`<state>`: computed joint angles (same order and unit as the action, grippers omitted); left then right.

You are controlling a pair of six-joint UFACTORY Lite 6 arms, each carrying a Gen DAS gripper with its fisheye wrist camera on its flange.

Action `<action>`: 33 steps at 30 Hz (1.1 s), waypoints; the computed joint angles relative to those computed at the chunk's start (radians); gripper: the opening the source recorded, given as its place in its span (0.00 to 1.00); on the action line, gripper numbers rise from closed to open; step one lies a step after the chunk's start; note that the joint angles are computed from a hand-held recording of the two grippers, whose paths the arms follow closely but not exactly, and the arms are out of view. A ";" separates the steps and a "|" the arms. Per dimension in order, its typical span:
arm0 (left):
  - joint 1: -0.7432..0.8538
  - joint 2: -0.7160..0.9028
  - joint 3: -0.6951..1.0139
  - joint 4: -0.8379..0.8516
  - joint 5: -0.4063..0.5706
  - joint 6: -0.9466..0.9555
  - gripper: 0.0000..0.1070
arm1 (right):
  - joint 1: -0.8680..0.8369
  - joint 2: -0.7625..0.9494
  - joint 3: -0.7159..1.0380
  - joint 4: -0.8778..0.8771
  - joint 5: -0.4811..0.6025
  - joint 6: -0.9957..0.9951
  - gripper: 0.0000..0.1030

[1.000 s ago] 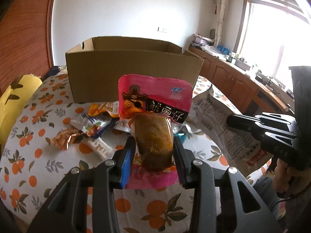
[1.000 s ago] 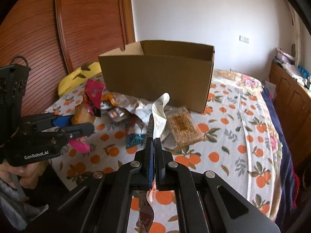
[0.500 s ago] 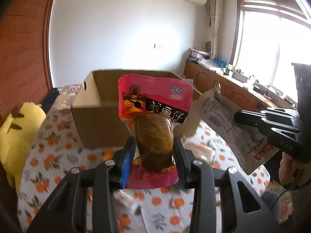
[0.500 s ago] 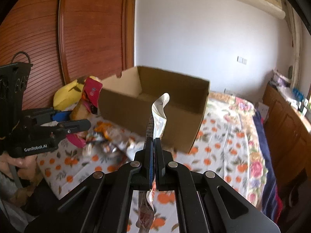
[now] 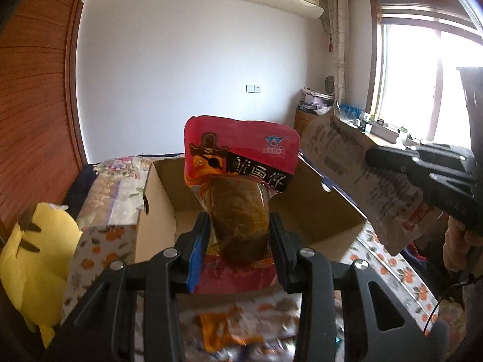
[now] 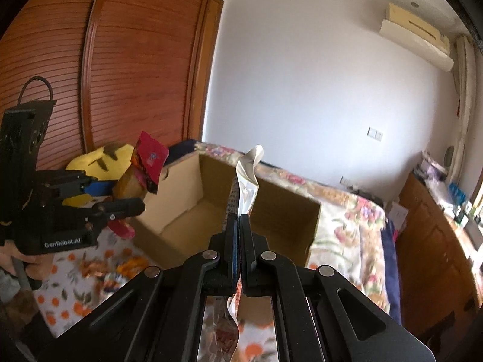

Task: Organize snacks
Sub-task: 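Carry the pink snack with the left tool into the box and release, then open the right tool to drop the white packet into the box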

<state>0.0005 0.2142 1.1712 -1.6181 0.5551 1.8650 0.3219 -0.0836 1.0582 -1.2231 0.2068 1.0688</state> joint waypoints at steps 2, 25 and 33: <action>-0.009 0.089 0.105 0.034 -0.010 -0.045 0.35 | -0.019 0.066 0.063 -0.035 -0.013 0.017 0.00; -0.087 0.508 0.524 0.299 -0.117 -0.344 0.42 | -0.149 0.546 0.343 -0.597 -0.115 0.595 0.02; -0.084 0.426 0.421 0.163 -0.153 -0.205 0.46 | -0.143 0.515 0.306 -0.503 -0.126 0.524 0.03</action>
